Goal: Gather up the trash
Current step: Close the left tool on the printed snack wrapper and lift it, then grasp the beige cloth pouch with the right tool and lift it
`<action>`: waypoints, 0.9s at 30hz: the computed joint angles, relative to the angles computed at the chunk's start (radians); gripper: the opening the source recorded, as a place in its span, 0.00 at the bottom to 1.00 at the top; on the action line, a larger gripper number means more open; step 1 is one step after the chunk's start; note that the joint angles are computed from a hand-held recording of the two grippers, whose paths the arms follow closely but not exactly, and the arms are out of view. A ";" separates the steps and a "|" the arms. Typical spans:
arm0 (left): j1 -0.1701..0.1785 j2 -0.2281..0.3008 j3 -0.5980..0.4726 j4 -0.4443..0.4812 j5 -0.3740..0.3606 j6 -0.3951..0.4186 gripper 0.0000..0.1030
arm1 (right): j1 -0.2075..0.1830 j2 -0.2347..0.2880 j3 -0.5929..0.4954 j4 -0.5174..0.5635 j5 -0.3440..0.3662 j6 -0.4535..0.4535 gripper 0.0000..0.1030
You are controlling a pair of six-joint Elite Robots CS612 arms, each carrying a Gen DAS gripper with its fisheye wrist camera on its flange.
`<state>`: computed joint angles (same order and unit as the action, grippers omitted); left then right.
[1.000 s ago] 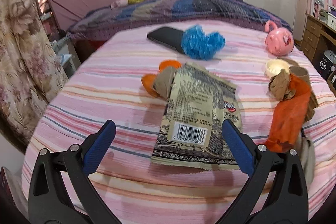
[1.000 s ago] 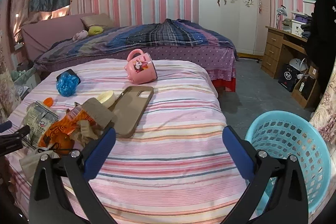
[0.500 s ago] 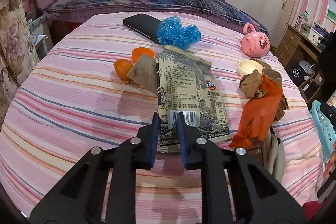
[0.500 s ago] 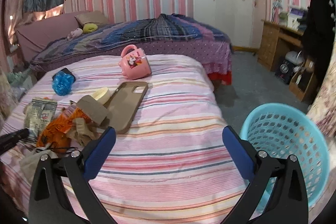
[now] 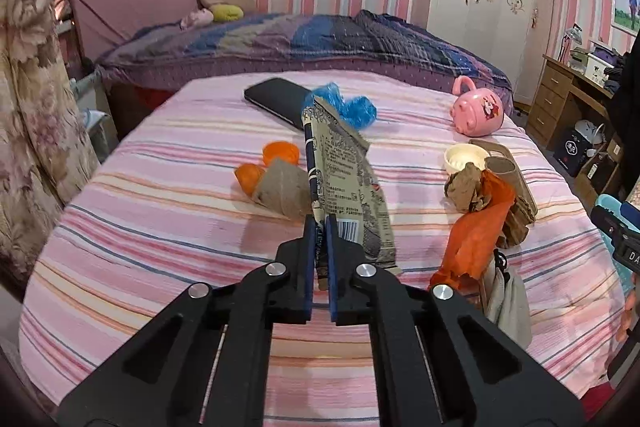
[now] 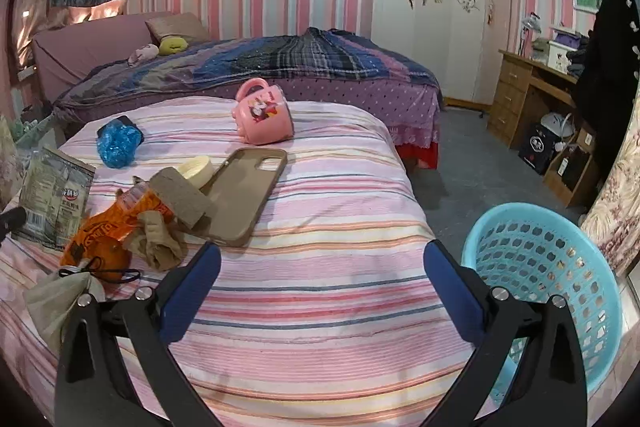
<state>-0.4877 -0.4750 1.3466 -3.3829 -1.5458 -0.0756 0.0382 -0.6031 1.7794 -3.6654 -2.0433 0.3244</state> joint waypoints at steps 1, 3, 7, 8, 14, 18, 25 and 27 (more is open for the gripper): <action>-0.001 -0.003 0.007 -0.017 0.008 0.005 0.02 | 0.003 0.001 -0.002 -0.007 0.000 -0.003 0.96; 0.000 -0.008 0.020 -0.042 0.017 0.012 0.02 | 0.009 0.002 -0.004 -0.011 0.002 -0.006 0.96; 0.001 -0.021 0.054 -0.102 0.035 0.023 0.01 | 0.018 0.004 -0.007 -0.032 0.015 -0.015 0.96; 0.001 -0.024 0.060 -0.113 0.035 0.025 0.00 | 0.022 0.006 -0.009 -0.037 0.013 -0.020 0.96; 0.005 -0.045 0.110 -0.192 0.035 0.016 0.00 | 0.043 0.015 -0.020 -0.056 -0.008 -0.050 0.96; 0.008 -0.060 0.141 -0.218 0.053 0.002 0.00 | 0.052 0.019 -0.021 -0.070 -0.018 -0.061 0.96; 0.014 -0.080 0.191 -0.242 0.100 -0.013 0.00 | 0.070 0.022 -0.020 -0.084 -0.020 -0.083 0.96; 0.019 -0.086 0.206 -0.250 0.099 -0.016 0.00 | 0.077 0.021 -0.016 -0.085 -0.001 -0.088 0.96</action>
